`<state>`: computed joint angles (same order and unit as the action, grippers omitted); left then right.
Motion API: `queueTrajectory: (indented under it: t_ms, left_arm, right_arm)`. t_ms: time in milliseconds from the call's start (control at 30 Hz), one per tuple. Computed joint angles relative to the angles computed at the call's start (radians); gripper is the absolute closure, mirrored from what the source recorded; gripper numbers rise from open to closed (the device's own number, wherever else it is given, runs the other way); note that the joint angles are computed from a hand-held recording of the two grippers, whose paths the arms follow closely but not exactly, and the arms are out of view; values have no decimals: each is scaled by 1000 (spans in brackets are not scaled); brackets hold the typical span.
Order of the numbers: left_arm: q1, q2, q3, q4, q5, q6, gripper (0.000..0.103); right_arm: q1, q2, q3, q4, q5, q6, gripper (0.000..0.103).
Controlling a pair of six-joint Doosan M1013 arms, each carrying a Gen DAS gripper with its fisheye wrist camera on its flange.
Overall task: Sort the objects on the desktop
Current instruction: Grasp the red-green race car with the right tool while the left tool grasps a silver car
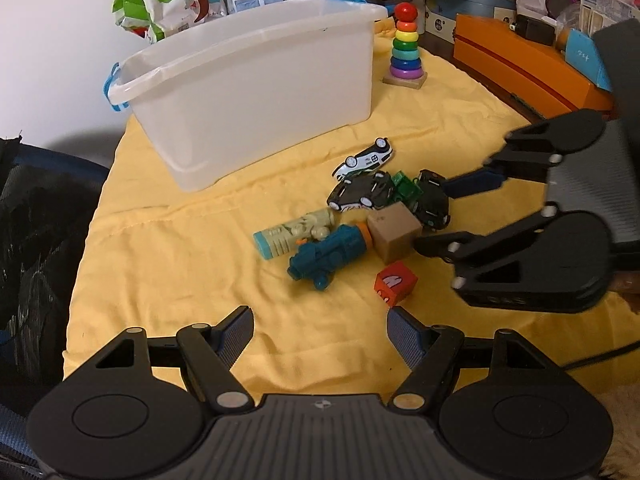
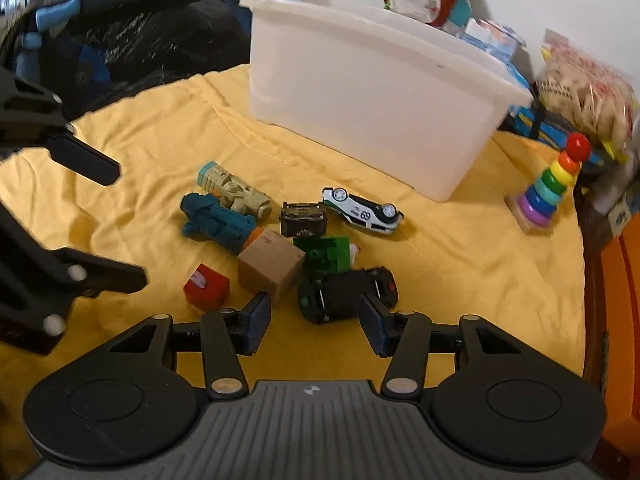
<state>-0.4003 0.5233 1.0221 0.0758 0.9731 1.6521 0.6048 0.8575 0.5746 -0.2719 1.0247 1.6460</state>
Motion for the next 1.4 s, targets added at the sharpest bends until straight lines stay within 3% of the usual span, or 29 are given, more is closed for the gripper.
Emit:
queueTrajectory:
  t_ms: [67,233,400,667,767,833,900,967,1033,1233,1400]
  left_arm:
    - [1,-2,3,0,-4,-3,26]
    - [3,-2,4,-12,-11,8,26]
    - [2,11,-20,-23,-24,39,26]
    - [1,77,-134,-108,-45,105,27]
    - [-10,117,-196,-104,-18,95,27]
    - [-23,141,-230,-70,-6,77,29]
    - [-31,162,-257,-46,2,66,37]
    - [-30,194,-306,-47,54,62,58]
    - [-25,235,-374,-57,138,55,73]
    - [-7,223,-357,-62,104,60,84]
    - [16,165,-293,-127,57,52,85]
  right_arm:
    - [5,17,-19,-46,10,3,54]
    - [-3,-1,9,-66,-6,80,84]
    - [-22,-66,86,23,-38,175,92]
    - [-77,-181,273,297,-168,418,92]
    - [-84,-202,323,291,-180,515,91]
    - [-78,-208,333,221,-155,577,88]
    - [-68,-209,330,128,-117,631,81]
    - [-67,-220,347,87,-124,664,74]
    - [-66,-226,355,58,-133,678,73]
    - [-66,-227,359,44,-150,652,73]
    - [-63,-220,344,52,-160,605,73]
